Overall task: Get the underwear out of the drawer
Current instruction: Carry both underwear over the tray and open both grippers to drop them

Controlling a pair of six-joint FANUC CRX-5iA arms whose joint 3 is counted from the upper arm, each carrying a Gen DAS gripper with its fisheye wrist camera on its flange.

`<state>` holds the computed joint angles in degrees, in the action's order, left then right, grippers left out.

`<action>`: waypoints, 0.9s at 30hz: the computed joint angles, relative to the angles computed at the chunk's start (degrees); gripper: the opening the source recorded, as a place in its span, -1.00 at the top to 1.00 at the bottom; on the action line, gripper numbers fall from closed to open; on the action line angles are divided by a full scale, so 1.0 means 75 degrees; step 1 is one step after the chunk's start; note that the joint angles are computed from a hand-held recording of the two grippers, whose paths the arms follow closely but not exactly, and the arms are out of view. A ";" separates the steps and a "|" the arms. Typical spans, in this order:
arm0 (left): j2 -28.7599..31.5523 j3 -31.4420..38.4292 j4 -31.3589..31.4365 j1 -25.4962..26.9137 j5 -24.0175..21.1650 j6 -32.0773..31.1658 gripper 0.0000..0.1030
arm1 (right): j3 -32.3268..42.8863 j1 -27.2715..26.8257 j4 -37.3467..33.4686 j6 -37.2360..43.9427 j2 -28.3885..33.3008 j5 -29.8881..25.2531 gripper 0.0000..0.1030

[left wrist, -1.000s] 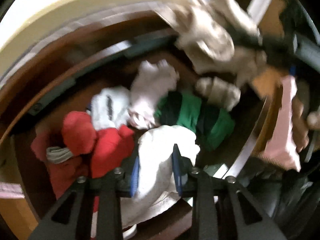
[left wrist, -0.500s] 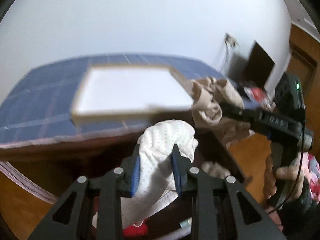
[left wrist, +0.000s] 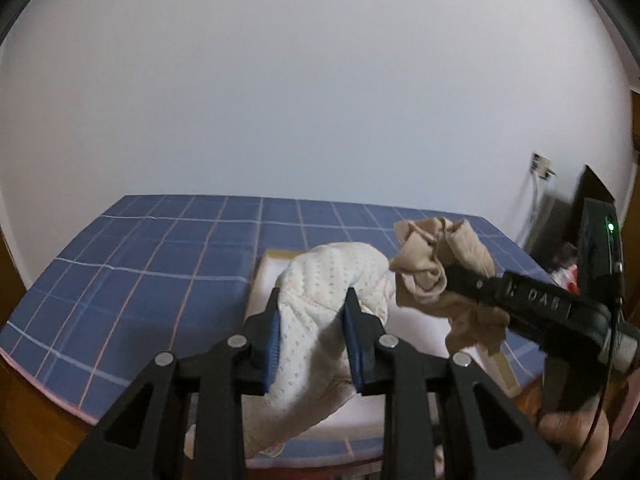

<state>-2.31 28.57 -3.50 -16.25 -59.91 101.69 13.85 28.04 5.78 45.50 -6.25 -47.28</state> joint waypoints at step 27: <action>0.1850 0.1355 -0.0913 0.0031 -0.0617 0.0429 0.49 | 0.2972 -0.0252 0.0004 -0.0424 0.3006 -0.1902 -0.03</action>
